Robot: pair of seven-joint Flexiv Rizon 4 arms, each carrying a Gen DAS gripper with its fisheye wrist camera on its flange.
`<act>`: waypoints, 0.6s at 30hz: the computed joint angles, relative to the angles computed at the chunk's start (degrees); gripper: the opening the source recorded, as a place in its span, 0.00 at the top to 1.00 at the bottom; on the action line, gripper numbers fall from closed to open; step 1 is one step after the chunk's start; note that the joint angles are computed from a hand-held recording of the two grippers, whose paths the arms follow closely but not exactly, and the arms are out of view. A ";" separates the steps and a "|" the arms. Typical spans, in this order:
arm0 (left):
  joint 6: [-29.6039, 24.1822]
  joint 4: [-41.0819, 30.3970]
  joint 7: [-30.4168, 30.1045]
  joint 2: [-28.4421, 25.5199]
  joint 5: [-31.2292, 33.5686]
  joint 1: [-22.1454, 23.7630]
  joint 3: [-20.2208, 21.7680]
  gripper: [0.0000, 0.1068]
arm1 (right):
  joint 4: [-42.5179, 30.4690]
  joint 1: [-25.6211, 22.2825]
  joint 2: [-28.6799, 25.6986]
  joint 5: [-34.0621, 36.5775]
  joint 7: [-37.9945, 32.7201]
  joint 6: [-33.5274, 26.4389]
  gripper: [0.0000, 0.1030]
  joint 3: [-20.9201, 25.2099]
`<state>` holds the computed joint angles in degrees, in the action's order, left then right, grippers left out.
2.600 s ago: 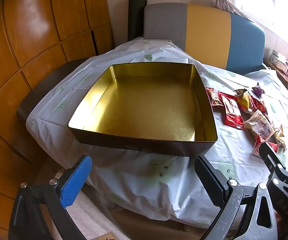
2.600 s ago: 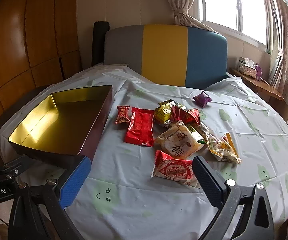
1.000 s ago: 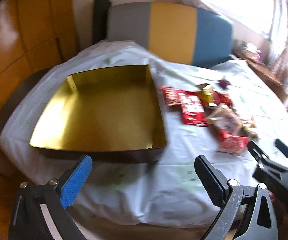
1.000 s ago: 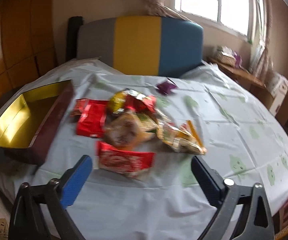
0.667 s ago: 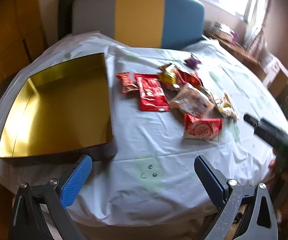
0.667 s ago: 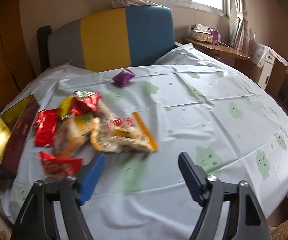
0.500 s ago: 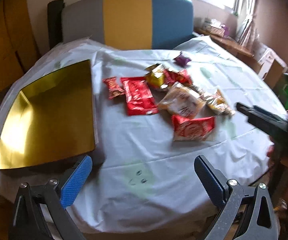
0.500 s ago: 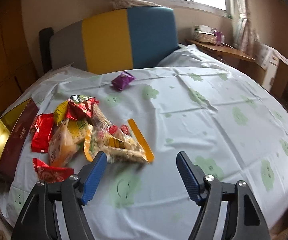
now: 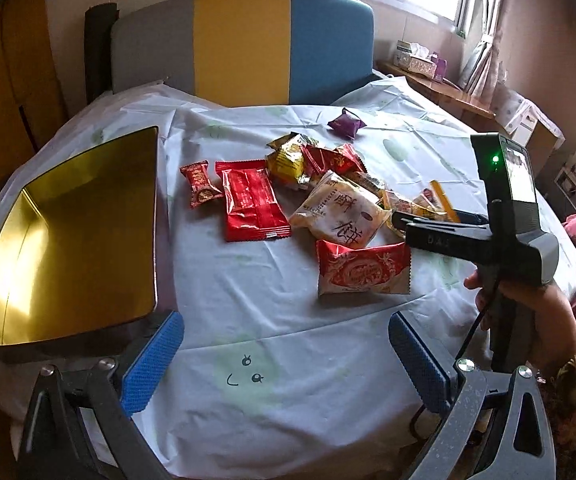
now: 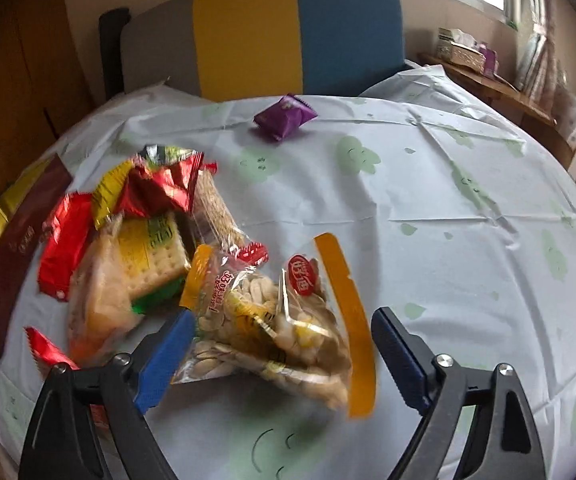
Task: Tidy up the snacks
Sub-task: 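Grasp the clear nut bag with the right tool while the left tool approaches a red packet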
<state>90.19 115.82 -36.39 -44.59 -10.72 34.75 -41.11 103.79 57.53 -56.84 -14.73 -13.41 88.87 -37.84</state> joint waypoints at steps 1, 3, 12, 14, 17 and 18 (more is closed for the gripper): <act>-0.22 -0.29 -0.04 -0.08 -0.02 -0.39 0.32 0.04 | 0.54 1.25 -1.09 0.21 0.37 1.79 0.26 -1.69; -0.76 -0.92 -0.28 -0.36 -0.45 -1.20 0.80 0.04 | 1.16 1.95 -1.58 1.94 0.07 3.71 0.31 -2.36; -3.16 -6.02 -2.14 -1.42 -2.81 -8.69 5.69 0.09 | 3.78 6.08 -5.77 15.48 0.88 11.08 0.39 -5.70; -6.30 -8.06 -2.14 -1.56 -4.62 -10.76 6.93 0.10 | 3.72 5.81 -6.10 17.72 0.13 12.50 0.39 -5.13; -4.94 -10.77 -1.31 -2.93 -6.24 -14.40 8.86 0.23 | 3.41 5.96 -6.23 19.87 -1.60 12.32 0.38 -4.86; -4.61 -11.94 -1.24 -3.19 -6.07 -16.45 10.82 0.32 | 3.31 6.02 -6.31 20.34 -2.02 12.18 0.38 -4.87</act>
